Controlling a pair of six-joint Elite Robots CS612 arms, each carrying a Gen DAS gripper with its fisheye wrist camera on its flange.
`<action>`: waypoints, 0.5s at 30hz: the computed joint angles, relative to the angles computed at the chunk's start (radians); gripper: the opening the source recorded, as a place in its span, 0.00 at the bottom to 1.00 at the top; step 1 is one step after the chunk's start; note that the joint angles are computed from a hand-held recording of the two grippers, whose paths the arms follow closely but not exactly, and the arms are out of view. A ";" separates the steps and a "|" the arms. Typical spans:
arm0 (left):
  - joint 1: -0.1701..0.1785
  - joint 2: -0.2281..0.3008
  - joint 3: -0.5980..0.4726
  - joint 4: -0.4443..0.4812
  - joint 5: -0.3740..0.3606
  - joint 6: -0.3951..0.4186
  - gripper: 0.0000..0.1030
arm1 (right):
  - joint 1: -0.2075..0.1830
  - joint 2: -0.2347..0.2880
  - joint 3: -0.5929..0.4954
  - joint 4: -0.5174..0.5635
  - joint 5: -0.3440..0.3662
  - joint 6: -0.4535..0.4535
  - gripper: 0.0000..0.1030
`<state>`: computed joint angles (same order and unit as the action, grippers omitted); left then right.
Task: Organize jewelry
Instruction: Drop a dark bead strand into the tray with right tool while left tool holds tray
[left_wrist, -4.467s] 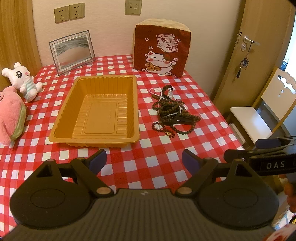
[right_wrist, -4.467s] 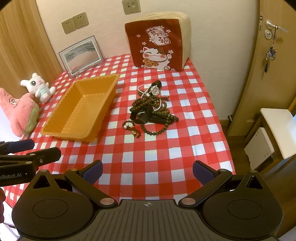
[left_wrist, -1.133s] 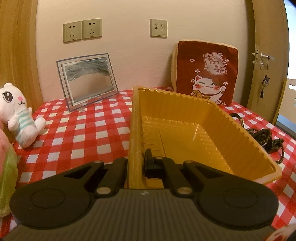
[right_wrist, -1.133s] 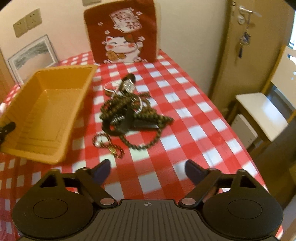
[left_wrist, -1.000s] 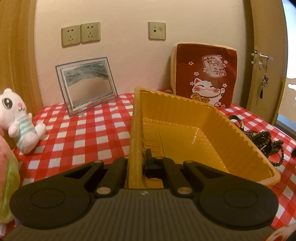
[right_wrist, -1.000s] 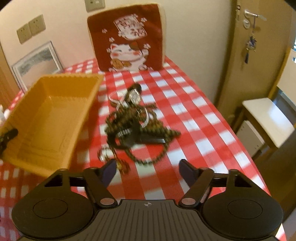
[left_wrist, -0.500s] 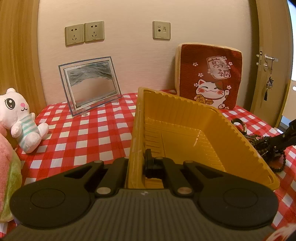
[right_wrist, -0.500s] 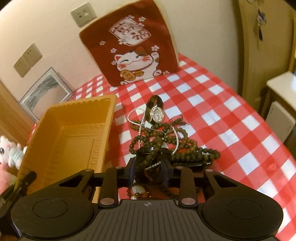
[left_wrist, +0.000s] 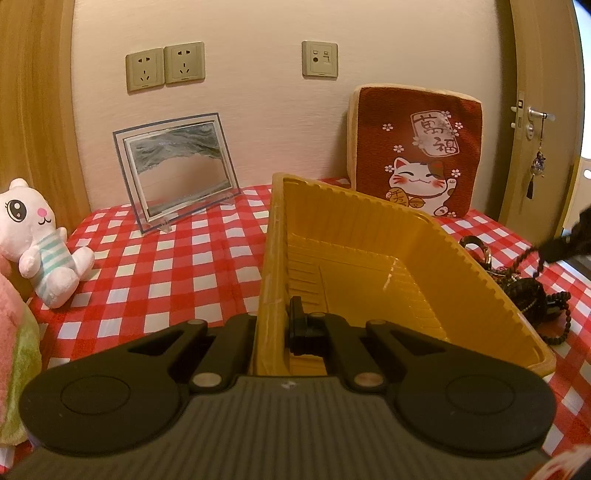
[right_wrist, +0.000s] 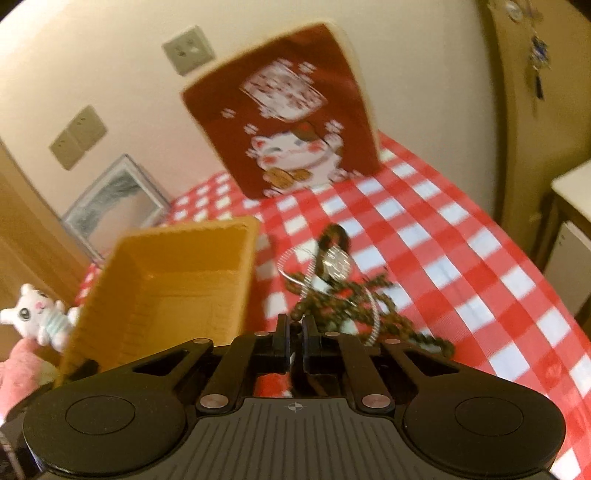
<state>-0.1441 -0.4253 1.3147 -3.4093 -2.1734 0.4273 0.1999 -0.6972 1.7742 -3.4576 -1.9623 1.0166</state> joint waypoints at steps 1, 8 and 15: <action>0.000 0.000 0.001 0.000 0.000 0.001 0.02 | 0.000 -0.002 -0.004 -0.011 0.001 -0.012 0.06; 0.001 -0.002 0.005 -0.003 0.001 0.001 0.02 | 0.004 0.000 -0.040 -0.112 0.054 -0.104 0.06; 0.003 -0.003 0.008 -0.008 -0.001 0.004 0.02 | 0.002 0.021 -0.087 -0.060 0.161 -0.127 0.06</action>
<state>-0.1416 -0.4278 1.3222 -3.4168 -2.1742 0.4314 0.2020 -0.6759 1.6874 -3.5177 -1.8012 0.8899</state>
